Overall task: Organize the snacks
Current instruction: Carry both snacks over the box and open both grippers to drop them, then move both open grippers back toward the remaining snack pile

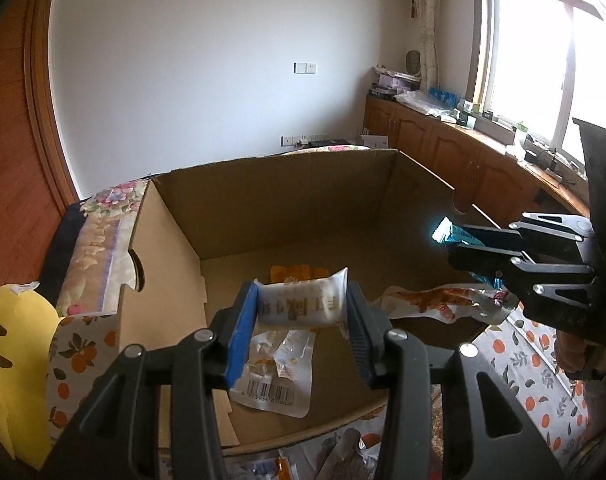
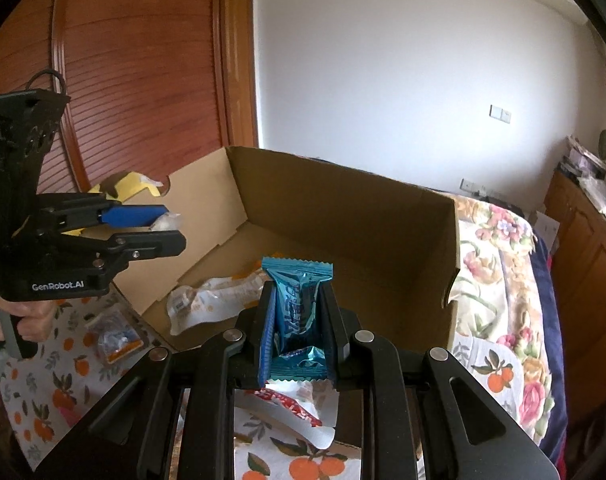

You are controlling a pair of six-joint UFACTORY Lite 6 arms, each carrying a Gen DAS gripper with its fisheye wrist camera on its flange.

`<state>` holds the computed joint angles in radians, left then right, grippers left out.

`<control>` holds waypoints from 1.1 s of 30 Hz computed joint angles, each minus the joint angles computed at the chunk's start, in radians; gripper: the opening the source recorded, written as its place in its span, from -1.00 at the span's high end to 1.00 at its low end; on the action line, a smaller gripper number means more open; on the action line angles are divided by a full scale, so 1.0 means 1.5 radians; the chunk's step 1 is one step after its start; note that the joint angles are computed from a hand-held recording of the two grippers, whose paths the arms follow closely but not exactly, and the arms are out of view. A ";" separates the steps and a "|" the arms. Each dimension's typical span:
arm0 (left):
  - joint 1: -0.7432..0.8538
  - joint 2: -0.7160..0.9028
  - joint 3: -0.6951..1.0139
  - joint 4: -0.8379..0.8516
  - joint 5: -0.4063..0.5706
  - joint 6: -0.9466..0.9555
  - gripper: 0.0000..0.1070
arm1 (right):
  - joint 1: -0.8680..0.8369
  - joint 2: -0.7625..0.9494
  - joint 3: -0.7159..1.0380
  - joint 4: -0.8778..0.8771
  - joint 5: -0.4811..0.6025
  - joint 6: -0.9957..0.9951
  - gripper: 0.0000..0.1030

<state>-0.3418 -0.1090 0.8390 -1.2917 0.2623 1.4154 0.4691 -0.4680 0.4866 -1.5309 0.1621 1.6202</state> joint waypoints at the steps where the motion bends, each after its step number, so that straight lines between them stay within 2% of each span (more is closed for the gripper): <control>1: 0.000 0.000 -0.002 -0.003 -0.001 0.004 0.17 | -0.003 0.000 0.000 0.000 -0.003 0.000 0.64; 5: -0.006 -0.004 -0.007 0.007 -0.004 -0.009 0.13 | -0.013 0.010 -0.001 -0.033 -0.013 0.037 0.63; 12: -0.031 0.002 -0.007 0.071 -0.032 -0.075 -0.04 | -0.033 0.020 -0.007 -0.058 -0.036 0.062 0.58; 15: -0.029 0.004 -0.011 0.078 -0.025 -0.084 -0.08 | -0.045 0.020 -0.008 -0.096 -0.051 0.101 0.55; 18: -0.025 0.000 -0.011 0.123 -0.023 -0.141 -0.15 | -0.042 0.026 -0.006 -0.101 -0.048 0.107 0.48; 23: -0.019 -0.024 -0.028 0.155 -0.015 -0.164 -0.20 | -0.041 0.010 -0.016 -0.086 -0.045 0.103 0.43; 25: -0.019 -0.043 -0.043 0.159 -0.023 -0.159 -0.23 | -0.039 0.000 -0.021 -0.051 -0.044 0.071 0.42; 29: -0.027 -0.079 -0.057 0.275 -0.029 -0.273 -0.28 | -0.022 -0.030 -0.034 0.069 -0.022 -0.040 0.42; 33: -0.015 -0.116 -0.068 0.285 0.004 -0.273 -0.31 | 0.004 -0.079 -0.044 0.225 0.011 -0.187 0.41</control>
